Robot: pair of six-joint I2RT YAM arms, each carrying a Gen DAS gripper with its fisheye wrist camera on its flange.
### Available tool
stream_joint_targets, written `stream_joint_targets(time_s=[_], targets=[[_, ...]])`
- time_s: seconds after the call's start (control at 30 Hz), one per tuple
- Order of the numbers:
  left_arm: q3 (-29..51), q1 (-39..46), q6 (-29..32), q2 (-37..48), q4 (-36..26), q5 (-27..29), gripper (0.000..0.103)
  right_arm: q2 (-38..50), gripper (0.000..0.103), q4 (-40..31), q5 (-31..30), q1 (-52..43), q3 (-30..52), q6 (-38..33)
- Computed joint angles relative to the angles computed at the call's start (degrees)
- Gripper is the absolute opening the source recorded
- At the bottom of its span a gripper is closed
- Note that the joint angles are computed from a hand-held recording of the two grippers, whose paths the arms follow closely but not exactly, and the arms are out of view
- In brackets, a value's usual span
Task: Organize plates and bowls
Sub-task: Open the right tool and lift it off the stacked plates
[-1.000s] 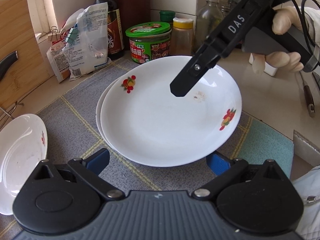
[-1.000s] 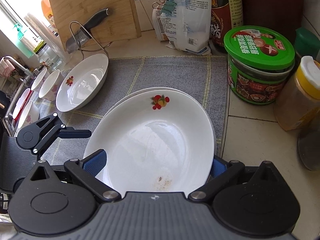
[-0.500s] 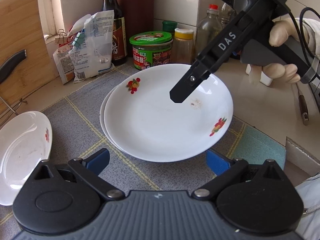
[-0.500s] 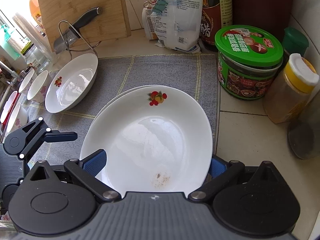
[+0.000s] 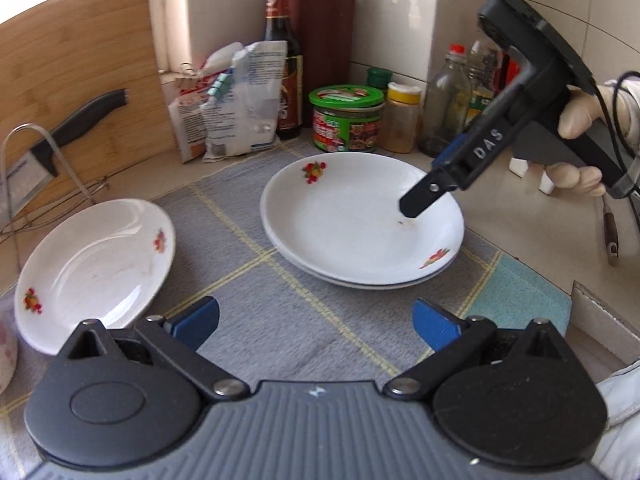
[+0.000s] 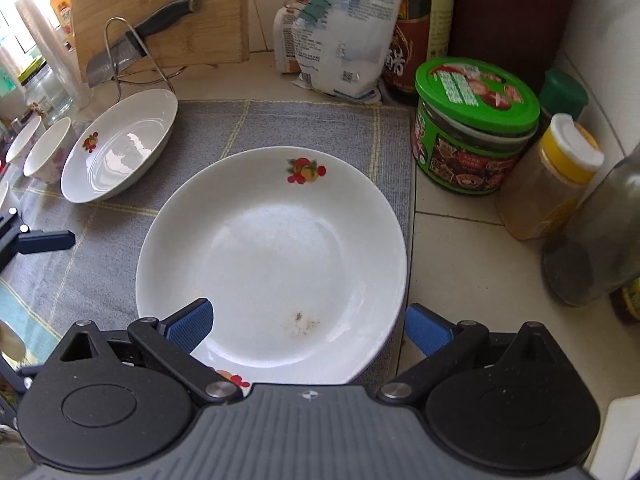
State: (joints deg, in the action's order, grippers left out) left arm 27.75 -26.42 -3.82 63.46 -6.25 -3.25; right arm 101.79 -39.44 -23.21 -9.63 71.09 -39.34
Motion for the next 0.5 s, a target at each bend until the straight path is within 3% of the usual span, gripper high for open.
stream_joint_targets(time_s=[0.3, 0.5], targets=[[-4.86, 4.02, -5.46, -16.10, -10.46, -6.57, 0.102, -16.12, 0.103, 13.71, 1.39, 7.07, -17.06, 3.85], [-8.21, 9.39, -4.47, -28.60, -20.07, -8.76, 0.102, -21.19, 0.103, 15.68, 3.20, 13.42, -22.10, 8.22]])
